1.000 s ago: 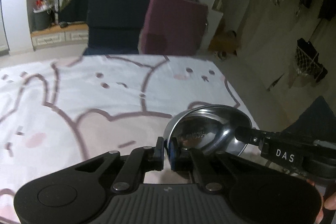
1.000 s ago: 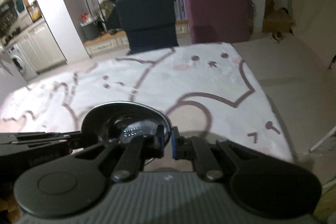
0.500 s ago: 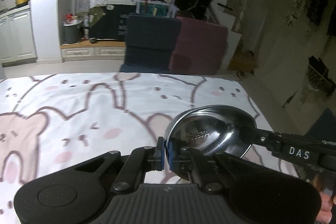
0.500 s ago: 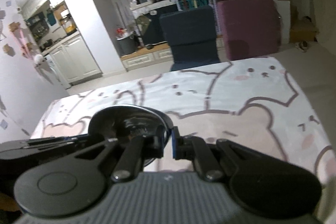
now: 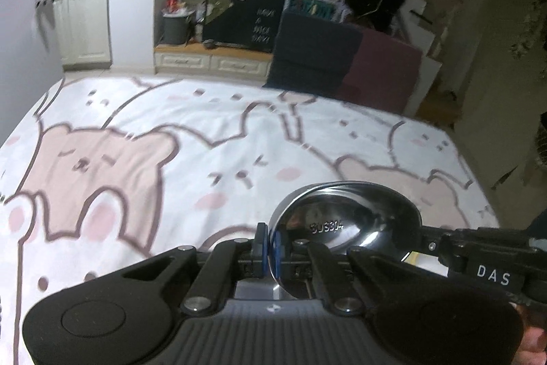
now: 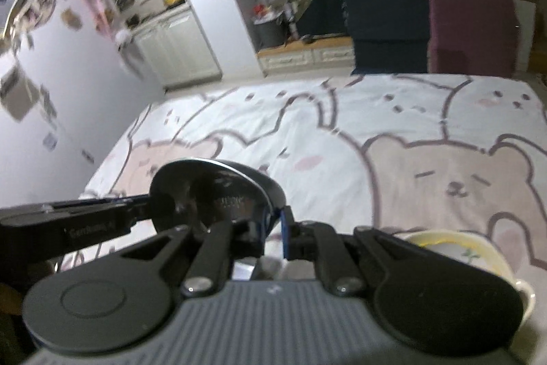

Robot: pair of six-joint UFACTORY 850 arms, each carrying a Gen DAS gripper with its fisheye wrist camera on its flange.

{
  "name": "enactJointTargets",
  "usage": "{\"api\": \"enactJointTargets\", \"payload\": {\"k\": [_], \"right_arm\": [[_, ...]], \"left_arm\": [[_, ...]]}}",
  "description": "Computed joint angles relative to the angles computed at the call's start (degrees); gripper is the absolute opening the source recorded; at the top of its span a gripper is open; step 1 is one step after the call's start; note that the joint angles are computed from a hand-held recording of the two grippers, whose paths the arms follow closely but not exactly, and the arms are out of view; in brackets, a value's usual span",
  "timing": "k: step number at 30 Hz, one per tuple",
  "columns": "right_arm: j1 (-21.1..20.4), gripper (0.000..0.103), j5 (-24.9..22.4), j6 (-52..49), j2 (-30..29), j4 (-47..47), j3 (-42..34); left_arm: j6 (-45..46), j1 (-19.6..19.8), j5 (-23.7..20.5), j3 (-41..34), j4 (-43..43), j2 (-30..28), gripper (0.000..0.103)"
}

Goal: Organize plates and bowls
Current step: 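Lift the small steel bowl with both grippers and carry it over the tray, then lower the small steel bowl into the steel tray and open both grippers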

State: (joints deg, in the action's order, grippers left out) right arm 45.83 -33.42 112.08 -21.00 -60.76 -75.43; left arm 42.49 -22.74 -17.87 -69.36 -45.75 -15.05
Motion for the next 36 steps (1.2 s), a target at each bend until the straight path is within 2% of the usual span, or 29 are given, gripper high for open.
{"api": "enactJointTargets", "payload": {"k": [7, 16, 26, 36], "right_arm": [[-0.25, 0.01, 1.59, -15.8, -6.33, 14.4, -7.08], [-0.5, 0.01, -1.57, -32.3, -14.53, 28.5, -16.93], [-1.44, 0.01, -4.65, -42.9, -19.88, 36.62, -23.4], [-2.08, 0.01, -6.59, -45.45, -21.74, 38.82, -25.21]], "left_arm": [[-7.31, 1.87, -1.86, 0.29, 11.39, -1.55, 0.003], [-17.7, 2.79, -4.16, -2.02, 26.1, -4.74, 0.003], [-20.21, 2.66, -8.16, -5.0, 33.04, -8.2, 0.004], [-20.28, 2.07, -10.46, -6.79, 34.39, -9.79, 0.005]]}}
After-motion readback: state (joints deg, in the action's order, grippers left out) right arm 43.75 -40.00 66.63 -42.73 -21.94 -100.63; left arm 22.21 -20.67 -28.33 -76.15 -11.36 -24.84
